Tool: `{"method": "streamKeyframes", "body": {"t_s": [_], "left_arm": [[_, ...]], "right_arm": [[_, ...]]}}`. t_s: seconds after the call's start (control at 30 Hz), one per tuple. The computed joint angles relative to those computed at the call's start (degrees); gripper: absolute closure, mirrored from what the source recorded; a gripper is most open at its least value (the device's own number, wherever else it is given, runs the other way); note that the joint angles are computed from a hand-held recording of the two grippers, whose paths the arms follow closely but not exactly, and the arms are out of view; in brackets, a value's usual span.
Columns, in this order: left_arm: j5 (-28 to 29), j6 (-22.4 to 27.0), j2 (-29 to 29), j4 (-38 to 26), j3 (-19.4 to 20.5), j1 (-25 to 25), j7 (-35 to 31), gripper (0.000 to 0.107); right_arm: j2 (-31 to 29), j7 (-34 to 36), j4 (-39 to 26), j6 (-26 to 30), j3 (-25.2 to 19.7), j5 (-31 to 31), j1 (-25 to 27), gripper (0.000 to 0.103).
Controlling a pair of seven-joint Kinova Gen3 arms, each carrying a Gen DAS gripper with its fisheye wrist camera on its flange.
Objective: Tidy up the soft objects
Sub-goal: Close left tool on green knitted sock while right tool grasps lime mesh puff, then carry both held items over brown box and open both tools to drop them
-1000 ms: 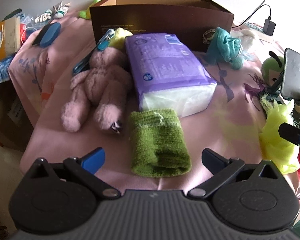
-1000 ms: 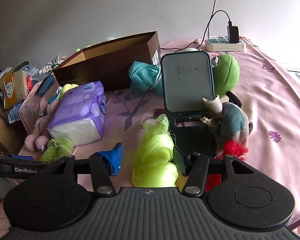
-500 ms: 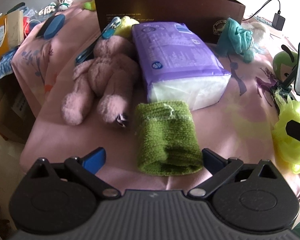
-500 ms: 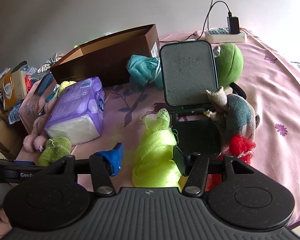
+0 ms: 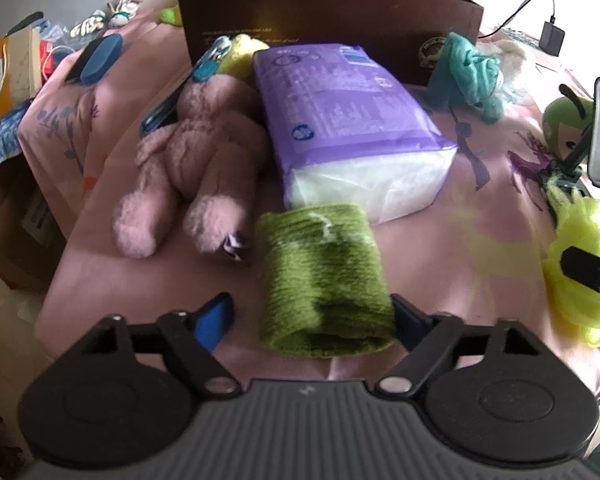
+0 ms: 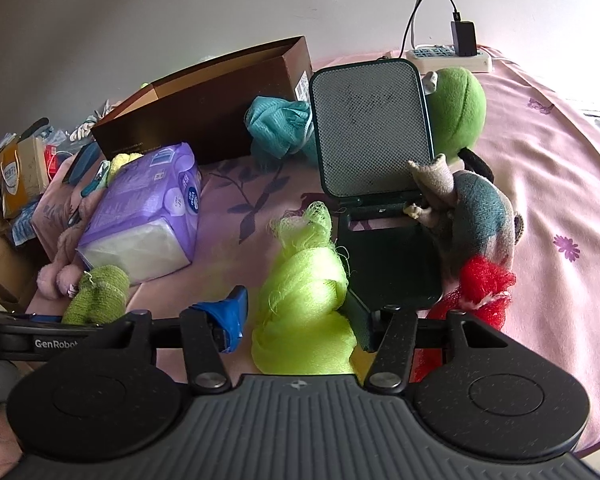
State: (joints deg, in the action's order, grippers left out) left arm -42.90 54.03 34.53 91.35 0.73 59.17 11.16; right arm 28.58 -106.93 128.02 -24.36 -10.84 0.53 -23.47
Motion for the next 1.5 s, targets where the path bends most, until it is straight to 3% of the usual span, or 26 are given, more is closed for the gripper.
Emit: {"method": "streamKeyframes", "body": {"t_s": [0.23,0.33,0.6,0.8,1.0,1.13,1.33,1.5], "left_arm": [[-2.17,-2.12,-0.96,1.44,-0.33,0.95,0.92,0.072],[-3.85,-2.62,-1.82,3.01,-0.70,2.14,3.28,0.079],[-10.28,0.40,-5.19,6.49,0.68,5.84,10.56,0.081],[-16.67,6.73,-8.84,7.50,3.77,8.18,14.34,0.081],[-22.13,13.80,-11.47,5.37,7.44,8.00,11.66,0.081],[-24.45,15.02,-12.06,3.28,8.67,5.56,7.59,0.081],[-24.91,12.59,-11.10,-0.61,7.57,-0.08,-1.05,0.081],[-22.76,7.04,-9.47,-3.89,5.12,-6.27,-9.74,0.081]], "right_arm": [[0.55,-0.72,1.21,-2.94,-1.39,3.05,2.04,0.085],[0.26,-2.80,2.51,-4.79,-2.81,5.16,4.16,0.087],[-2.63,-6.52,6.60,-10.71,-3.62,9.46,6.17,0.087],[-7.07,-14.47,8.32,-12.93,-5.46,19.18,11.27,0.087],[-11.33,-22.84,6.86,-14.20,-4.90,30.61,14.86,0.087],[-11.38,-27.23,3.15,-14.70,-3.65,35.84,15.28,0.087],[-6.82,-35.70,-7.98,-10.04,-3.47,45.29,14.72,0.087],[-0.59,-46.66,-20.14,-2.83,-7.89,56.93,16.82,0.087]]}}
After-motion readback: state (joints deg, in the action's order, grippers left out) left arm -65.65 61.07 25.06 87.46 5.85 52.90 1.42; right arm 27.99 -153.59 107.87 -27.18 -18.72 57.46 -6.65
